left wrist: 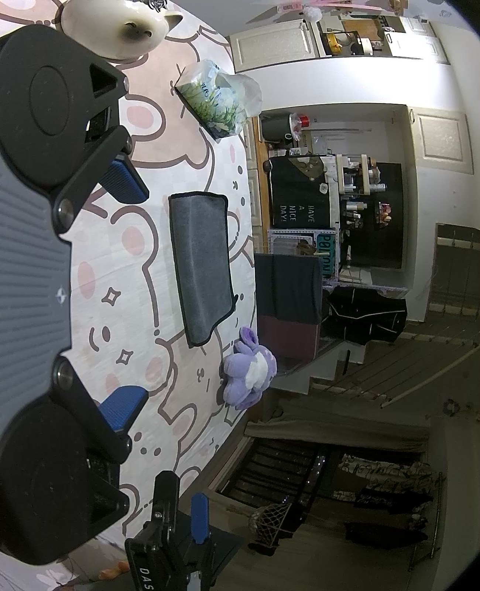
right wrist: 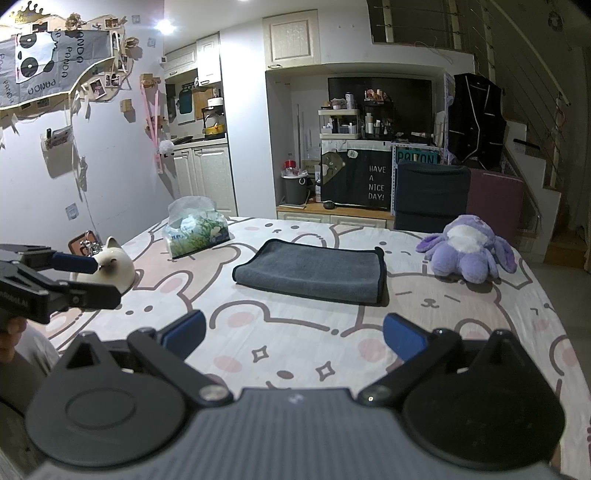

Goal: Fold towel

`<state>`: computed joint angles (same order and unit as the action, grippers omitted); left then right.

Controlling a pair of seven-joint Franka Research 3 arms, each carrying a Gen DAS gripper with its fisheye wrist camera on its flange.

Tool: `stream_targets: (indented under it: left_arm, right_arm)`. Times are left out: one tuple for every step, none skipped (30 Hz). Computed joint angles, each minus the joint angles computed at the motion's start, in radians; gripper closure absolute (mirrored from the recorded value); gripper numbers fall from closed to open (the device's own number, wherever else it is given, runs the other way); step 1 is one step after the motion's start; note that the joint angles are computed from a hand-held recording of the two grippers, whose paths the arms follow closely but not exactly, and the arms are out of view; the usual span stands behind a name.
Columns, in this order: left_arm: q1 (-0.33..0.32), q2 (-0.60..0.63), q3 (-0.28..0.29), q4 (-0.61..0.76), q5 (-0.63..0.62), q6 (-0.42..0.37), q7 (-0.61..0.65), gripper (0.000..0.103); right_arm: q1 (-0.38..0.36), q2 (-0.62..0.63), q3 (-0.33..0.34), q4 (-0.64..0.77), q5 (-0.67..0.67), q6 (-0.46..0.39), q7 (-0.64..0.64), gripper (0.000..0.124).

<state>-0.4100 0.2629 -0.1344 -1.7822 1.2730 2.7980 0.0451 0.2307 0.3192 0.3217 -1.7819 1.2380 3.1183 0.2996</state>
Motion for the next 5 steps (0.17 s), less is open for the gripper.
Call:
stream_targets:
  left_arm:
    - [0.000,-0.001,-0.001,0.000,-0.005,-0.004,0.005,0.000]
    - [0.001,-0.002,-0.001,-0.001,-0.009,-0.006,0.008,0.000]
    - [0.002,-0.005,-0.001,-0.002,-0.010,-0.005,0.009,0.000]
    - [0.002,-0.005,-0.001,-0.002,-0.010,-0.004,0.010,0.000]
    - [0.002,-0.004,-0.002,-0.002,-0.011,-0.004,0.011,0.000]
  right_arm:
    - [-0.002,0.001,0.002,0.001,0.005,0.001,-0.004,0.021]
    - [-0.003,0.001,0.004,0.001,0.011,0.001,-0.010,0.021]
    - [-0.004,0.001,0.005,0.001,0.016,0.002,-0.015,0.021]
    - [-0.005,0.001,0.006,0.001,0.022,0.002,-0.020,0.021]
    - [-0.004,0.000,0.006,0.000,0.026,0.002,-0.023,0.021]
